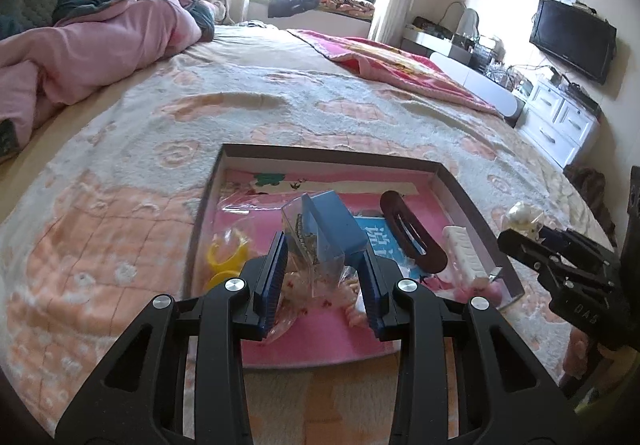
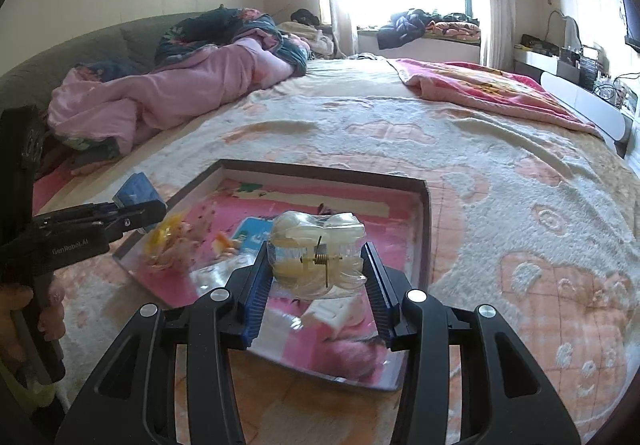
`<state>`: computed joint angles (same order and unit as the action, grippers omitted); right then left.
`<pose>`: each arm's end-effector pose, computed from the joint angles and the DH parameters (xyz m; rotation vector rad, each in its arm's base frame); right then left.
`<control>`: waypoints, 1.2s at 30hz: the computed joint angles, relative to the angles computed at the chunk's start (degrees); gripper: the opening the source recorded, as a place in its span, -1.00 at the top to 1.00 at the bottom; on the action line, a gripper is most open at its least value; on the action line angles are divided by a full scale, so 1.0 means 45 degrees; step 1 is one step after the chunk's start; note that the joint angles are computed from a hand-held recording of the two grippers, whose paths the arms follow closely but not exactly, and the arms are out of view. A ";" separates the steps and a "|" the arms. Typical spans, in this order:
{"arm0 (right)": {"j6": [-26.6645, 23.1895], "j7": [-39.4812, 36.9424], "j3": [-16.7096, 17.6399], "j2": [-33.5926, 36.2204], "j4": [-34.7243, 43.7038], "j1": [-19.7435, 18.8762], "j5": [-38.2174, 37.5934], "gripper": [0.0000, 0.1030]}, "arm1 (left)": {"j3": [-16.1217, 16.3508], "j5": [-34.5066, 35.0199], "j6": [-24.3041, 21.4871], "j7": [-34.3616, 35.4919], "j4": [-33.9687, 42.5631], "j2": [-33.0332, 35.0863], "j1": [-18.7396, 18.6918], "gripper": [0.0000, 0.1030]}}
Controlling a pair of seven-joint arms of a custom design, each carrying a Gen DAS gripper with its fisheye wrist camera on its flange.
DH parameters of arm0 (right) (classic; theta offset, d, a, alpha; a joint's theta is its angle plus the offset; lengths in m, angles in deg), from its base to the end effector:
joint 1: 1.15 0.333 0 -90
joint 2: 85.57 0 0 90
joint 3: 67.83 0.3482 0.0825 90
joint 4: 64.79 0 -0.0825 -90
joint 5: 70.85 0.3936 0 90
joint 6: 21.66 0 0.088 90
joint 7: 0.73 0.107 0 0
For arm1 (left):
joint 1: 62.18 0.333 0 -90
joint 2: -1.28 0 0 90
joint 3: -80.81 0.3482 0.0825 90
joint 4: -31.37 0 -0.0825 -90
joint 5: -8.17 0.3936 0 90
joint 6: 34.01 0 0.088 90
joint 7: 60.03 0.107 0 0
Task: Organize jewelry
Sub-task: 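Carry the blue box over the tray while the right tool carries the clear item there, then open the left tool to drop the blue box while the right tool releases the clear item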
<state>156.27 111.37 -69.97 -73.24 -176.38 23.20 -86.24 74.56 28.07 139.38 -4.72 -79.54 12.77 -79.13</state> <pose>0.6057 0.2736 0.5101 -1.8036 1.3717 -0.6045 0.6012 -0.2796 0.5151 -1.6797 1.8814 -1.0818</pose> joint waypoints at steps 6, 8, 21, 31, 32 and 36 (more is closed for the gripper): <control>-0.0647 -0.0219 -0.0058 0.0632 0.0836 -0.0048 -0.0064 0.18 | 0.0040 -0.0028 -0.0231 0.0139 0.0437 0.0492 -0.0098 0.48; -0.0850 -0.0475 0.0152 0.0856 0.1053 -0.0202 0.0124 0.18 | 0.0068 -0.0051 -0.0325 0.0188 0.0530 0.0598 -0.0122 0.48; -0.1134 -0.2140 0.0866 0.1407 0.1305 -0.0332 0.1170 0.18 | 0.0224 -0.0093 -0.0781 0.0231 0.0895 0.1072 -0.0185 0.48; -0.1363 -0.3155 0.1421 0.1304 0.1083 -0.0460 0.2105 0.17 | 0.0211 -0.0185 -0.0831 0.0247 0.0912 0.1111 -0.0180 0.48; -0.1327 -0.3147 0.1368 0.1261 0.1021 -0.0409 0.2110 0.17 | 0.0206 -0.0194 -0.0821 0.0238 0.0901 0.1114 -0.0181 0.48; -0.1081 -0.2968 0.1241 0.1051 0.0747 -0.0311 0.2188 0.12 | 0.0297 -0.0097 -0.0779 0.0044 0.0727 0.1018 -0.0253 0.46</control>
<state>151.40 98.01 -64.38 -68.51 -173.01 21.80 -76.39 75.89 27.63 135.88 -4.52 -76.27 17.35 -80.26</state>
